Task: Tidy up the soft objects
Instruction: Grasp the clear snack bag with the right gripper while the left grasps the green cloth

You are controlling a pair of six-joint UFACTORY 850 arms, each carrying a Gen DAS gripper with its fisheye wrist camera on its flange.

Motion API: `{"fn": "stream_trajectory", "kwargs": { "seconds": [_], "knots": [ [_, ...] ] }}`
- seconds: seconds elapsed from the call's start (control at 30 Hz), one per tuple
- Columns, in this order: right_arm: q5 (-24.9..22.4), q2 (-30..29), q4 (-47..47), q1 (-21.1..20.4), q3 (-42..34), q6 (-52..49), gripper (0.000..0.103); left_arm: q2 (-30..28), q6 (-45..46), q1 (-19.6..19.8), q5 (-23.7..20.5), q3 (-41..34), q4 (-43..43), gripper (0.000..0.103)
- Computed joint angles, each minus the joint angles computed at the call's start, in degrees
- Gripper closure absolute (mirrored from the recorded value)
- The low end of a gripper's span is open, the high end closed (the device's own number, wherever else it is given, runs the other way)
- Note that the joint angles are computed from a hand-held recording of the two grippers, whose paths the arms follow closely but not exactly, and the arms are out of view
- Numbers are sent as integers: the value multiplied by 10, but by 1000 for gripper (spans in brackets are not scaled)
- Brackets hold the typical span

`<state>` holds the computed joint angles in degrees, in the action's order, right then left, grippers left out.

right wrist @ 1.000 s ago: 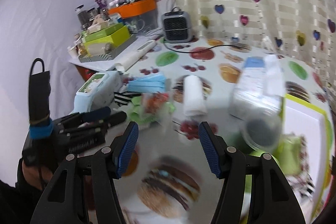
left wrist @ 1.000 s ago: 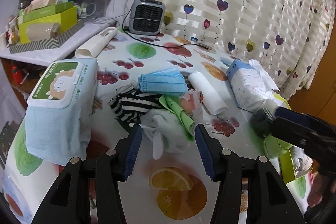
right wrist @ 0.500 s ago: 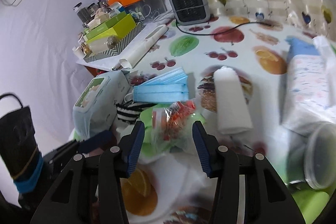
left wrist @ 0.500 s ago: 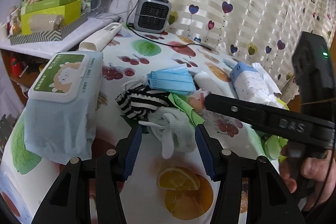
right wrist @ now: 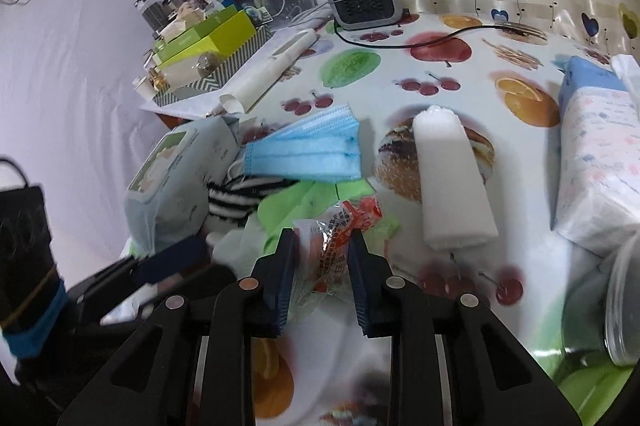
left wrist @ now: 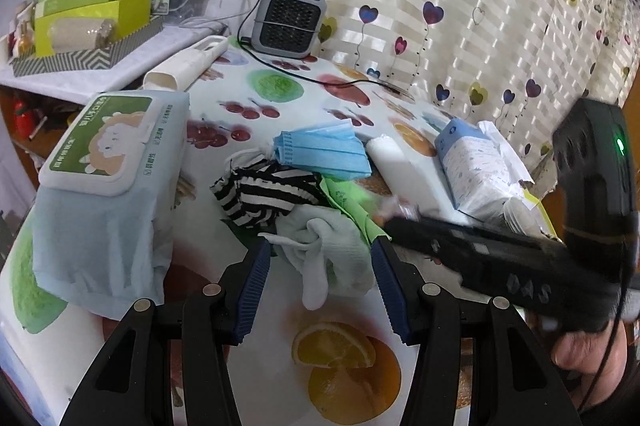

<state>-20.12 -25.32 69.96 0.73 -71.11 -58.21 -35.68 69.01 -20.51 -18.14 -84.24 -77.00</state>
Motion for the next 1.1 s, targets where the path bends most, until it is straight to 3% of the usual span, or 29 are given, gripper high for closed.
{"fn": "stream_trajectory", "kwargs": {
  "seconds": [0.2,0.57,0.8,0.93,1.1],
  "knots": [
    [-6,24,-20,-5,38,19,76,-7,-24,-1,3,-11,21,51],
    [28,114,160,-21,113,-151,76,-17,26,-16,7,-44,-1,51],
    [30,143,224,-30,135,-211,76,-53,-99,-28,13,-95,145,51],
    [22,146,238,-35,140,-224,76,-69,-78,-39,17,-114,162,51],
    [12,152,261,-41,146,-244,76,-107,-252,-50,-2,-161,356,51]
  ]
}}
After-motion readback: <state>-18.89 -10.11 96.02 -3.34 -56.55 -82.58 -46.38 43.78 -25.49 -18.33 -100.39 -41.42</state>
